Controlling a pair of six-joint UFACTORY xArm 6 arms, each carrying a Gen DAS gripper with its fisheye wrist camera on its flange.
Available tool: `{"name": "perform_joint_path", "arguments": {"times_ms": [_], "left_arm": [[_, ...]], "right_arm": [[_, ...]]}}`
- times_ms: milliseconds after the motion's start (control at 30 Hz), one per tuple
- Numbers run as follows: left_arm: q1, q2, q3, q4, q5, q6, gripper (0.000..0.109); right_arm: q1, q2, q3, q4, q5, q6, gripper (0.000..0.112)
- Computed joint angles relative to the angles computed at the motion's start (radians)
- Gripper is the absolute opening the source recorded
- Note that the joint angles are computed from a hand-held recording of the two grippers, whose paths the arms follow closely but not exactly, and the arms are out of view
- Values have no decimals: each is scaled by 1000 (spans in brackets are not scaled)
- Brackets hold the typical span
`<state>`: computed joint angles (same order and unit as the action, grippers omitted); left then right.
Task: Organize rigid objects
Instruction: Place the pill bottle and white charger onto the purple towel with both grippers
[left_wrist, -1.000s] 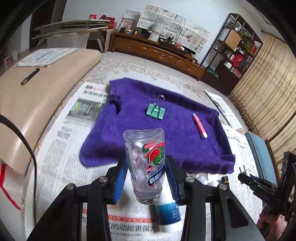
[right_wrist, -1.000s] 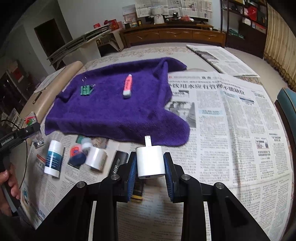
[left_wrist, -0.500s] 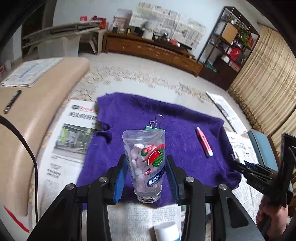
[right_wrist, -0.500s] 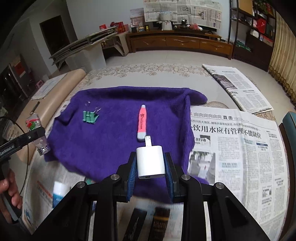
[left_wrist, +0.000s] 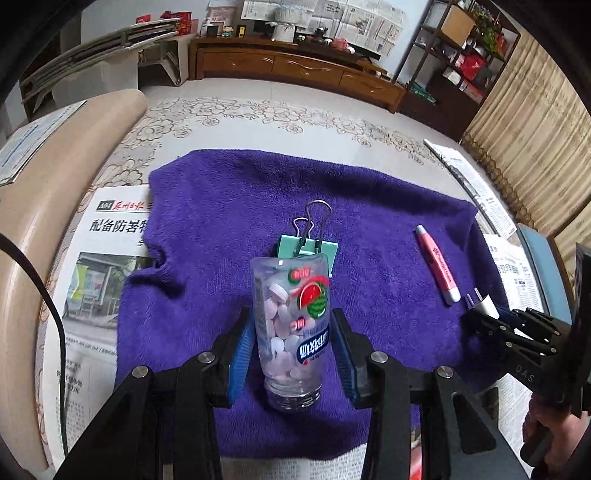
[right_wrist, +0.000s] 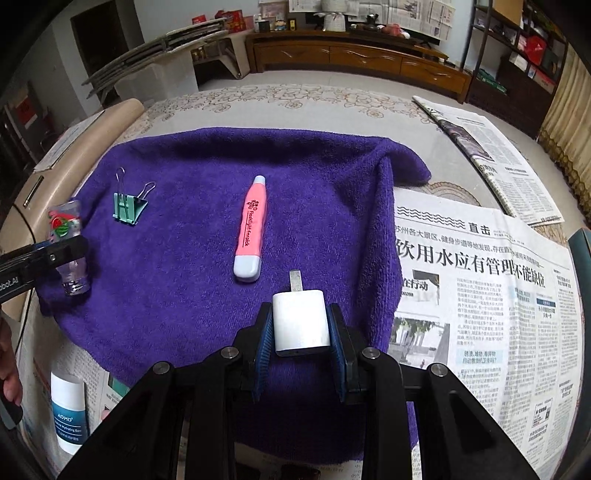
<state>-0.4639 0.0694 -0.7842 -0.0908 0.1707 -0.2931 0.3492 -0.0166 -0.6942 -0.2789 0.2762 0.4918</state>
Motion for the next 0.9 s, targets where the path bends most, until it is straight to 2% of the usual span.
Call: {"name": "perform_joint_path", "arguments": {"times_ms": [267, 600, 667, 700, 767, 900], "left_arm": [[20, 36, -29, 173, 39, -133, 39], [14, 46, -73, 431, 140, -312, 40], [9, 46, -80, 464, 161, -335, 43], [7, 45, -83, 481, 176, -349, 48], [5, 42, -85, 509, 195, -372, 52], [0, 38, -94, 576, 240, -421, 64]], "right_arm": [[-2, 34, -20, -14, -20, -18, 26], [-1, 26, -2, -31, -43, -61, 28], [6, 17, 7, 34, -43, -128, 34], [9, 12, 10, 53, -39, -144, 36], [16, -4, 15, 89, -26, -174, 48], [20, -49, 36, 90, -12, -170, 52]]}}
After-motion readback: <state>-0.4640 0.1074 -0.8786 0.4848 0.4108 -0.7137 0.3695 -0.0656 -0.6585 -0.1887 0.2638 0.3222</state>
